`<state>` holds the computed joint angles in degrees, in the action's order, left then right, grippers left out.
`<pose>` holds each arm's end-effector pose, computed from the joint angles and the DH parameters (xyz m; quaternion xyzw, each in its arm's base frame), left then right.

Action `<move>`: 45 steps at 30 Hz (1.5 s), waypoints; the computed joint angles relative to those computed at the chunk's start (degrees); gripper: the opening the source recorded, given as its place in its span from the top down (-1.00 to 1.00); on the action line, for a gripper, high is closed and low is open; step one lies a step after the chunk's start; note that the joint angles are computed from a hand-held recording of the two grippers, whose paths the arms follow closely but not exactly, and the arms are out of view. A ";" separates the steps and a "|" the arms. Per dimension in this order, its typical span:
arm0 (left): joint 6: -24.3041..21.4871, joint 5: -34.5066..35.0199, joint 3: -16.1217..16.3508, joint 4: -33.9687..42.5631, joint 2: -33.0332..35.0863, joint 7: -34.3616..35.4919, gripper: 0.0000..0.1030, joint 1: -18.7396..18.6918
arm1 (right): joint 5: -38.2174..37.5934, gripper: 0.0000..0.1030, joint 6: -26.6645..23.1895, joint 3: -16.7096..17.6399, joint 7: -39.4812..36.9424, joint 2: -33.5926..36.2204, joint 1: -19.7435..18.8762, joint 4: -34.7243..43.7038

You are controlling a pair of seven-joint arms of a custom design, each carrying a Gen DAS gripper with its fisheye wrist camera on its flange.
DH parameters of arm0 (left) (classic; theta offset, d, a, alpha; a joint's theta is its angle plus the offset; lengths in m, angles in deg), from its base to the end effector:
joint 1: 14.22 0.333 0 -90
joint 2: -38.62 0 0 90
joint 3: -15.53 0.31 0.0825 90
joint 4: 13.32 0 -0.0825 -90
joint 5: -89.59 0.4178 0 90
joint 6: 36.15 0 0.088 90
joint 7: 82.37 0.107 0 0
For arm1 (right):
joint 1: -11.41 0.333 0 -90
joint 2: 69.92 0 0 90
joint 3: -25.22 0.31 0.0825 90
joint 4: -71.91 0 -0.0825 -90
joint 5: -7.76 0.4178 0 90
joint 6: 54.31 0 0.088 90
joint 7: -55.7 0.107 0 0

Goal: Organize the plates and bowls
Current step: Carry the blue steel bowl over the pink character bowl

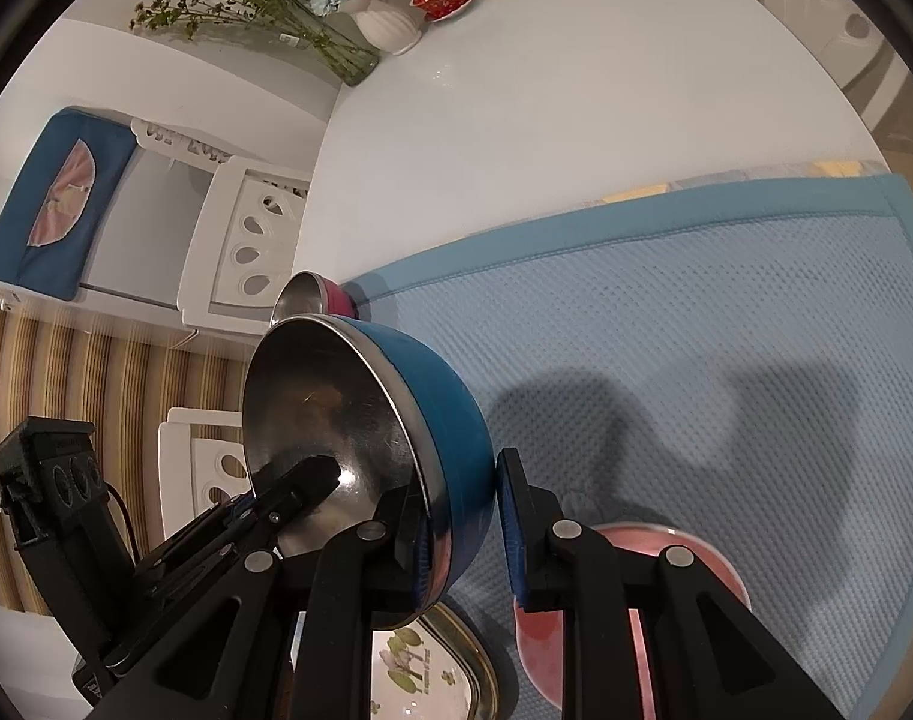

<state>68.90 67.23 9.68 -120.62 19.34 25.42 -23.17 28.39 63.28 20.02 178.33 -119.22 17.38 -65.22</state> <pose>0.4794 -0.1674 0.6772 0.4873 -0.8429 0.2276 0.0156 0.3629 0.0136 0.6500 -0.4301 0.8423 0.0689 0.3175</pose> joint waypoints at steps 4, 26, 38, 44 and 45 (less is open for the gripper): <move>-1.04 -0.33 0.13 -0.89 -1.24 0.41 0.81 -0.29 | -0.26 0.63 -0.99 0.24 0.83 -1.07 -0.39 -0.40; -5.45 -0.45 -0.12 -6.27 -6.16 4.77 0.81 -2.85 | -2.55 0.63 -7.60 1.32 9.42 -13.96 -3.06 -8.22; -7.40 0.23 -1.17 -8.91 -8.08 6.59 0.79 -4.53 | -3.92 0.63 -12.08 1.06 13.49 -20.70 -5.00 -11.88; -7.82 0.70 -1.68 -9.51 -8.33 7.11 0.79 -5.27 | -4.52 0.63 -14.12 0.77 14.49 -22.81 -5.86 -12.71; -7.85 0.79 -1.76 -9.64 -8.39 7.14 0.79 -5.38 | -4.65 0.63 -14.45 0.70 14.56 -23.18 -6.00 -12.88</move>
